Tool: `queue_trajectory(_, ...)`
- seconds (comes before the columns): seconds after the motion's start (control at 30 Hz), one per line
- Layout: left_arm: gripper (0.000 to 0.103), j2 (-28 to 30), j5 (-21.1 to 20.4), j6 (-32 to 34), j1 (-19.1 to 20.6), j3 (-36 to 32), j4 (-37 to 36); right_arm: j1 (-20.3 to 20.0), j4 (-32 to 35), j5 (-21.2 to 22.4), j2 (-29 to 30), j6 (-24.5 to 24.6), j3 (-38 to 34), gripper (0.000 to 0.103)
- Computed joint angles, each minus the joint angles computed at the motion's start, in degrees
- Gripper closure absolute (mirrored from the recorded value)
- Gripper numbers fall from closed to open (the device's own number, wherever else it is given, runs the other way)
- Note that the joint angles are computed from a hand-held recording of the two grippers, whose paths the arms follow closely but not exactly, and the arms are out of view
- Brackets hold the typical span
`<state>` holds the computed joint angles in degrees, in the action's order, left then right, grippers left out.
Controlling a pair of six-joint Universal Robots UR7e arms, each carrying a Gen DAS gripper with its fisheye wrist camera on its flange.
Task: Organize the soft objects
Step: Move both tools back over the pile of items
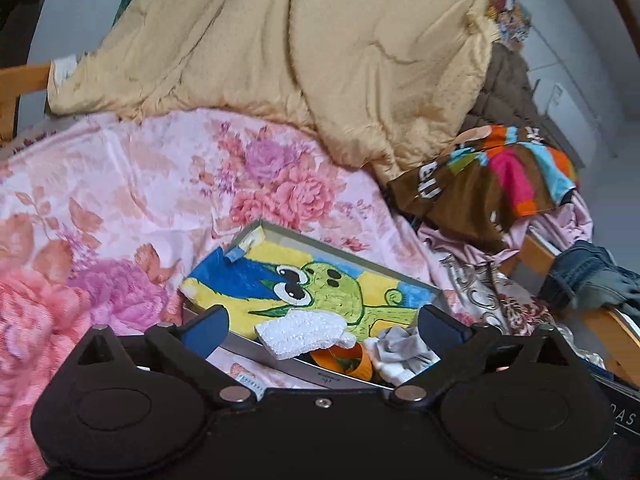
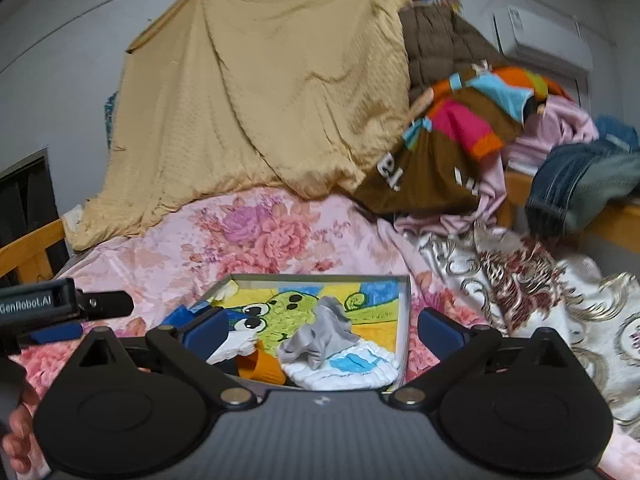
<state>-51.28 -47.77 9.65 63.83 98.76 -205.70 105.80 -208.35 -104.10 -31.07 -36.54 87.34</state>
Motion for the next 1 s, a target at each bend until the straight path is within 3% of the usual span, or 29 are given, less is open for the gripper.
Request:
queue_trajectory(0.23,0.001,-5.94,1.19,1.83,-3.37,10.03,-4.99,1.3,-8.51,0.92,-2.9,1.6,10.53,0.0)
queue_trajectory(0.5,0.001,-12.57,2.02,2.33,-6.05,20.01,-5.4,2.29,-13.14,0.83,-3.97,-1.11,18.21,0.0)
queue_trajectory(1.0,0.001,-24.08,2.21,5.22,-7.63,31.54,1.69,2.92,-17.98,-1.83,-4.4,-0.47,25.53,0.0)
